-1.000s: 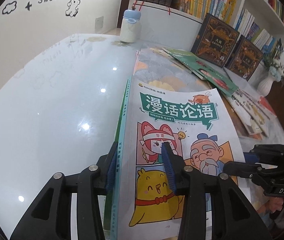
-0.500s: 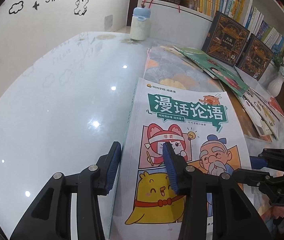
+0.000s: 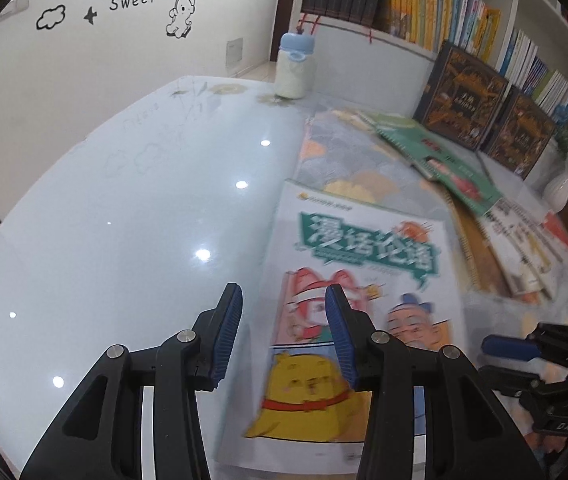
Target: Organize books
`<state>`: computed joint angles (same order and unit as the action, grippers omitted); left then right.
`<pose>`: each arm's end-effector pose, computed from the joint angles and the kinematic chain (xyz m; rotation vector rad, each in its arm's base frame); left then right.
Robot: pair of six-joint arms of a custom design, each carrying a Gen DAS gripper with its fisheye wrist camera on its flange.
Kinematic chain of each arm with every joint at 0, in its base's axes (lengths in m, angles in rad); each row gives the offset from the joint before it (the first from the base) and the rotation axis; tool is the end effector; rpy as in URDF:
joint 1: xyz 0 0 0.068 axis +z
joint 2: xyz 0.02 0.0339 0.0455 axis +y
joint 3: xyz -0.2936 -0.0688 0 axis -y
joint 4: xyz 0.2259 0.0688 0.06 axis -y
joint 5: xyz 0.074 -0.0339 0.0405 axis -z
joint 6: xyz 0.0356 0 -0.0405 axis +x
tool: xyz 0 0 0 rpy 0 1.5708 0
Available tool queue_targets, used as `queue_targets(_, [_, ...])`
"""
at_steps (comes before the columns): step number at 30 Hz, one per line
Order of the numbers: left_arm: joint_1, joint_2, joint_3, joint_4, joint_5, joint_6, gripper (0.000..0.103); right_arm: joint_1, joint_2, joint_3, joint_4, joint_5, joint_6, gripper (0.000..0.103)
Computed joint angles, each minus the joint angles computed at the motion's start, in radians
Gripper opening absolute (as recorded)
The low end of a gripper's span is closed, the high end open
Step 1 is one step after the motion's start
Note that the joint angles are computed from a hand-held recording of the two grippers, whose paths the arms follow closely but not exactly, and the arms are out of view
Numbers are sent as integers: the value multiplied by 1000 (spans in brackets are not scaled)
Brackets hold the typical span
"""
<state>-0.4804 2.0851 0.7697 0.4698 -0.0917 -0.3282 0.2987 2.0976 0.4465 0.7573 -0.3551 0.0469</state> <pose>0.3138 -0.1598 0.0838 0.1424 2.4241 -0.2599 0.2607 0.0932 0.0536 -0.4655 2.4335 0.5868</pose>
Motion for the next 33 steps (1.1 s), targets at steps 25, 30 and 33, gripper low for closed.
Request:
queue_targets(25, [-247,259,930,-511,-6,-209,44,-794,-441,215,-612,-400,-366,34])
queue_targets(30, [-240,441,1166,-630,-36,-329,44,-691,-149,558,-661,-351,-286,34])
queue_targets(33, [-215,569,1322,-730,35,-395,44,-641,43,734,-635,-227,-223,34])
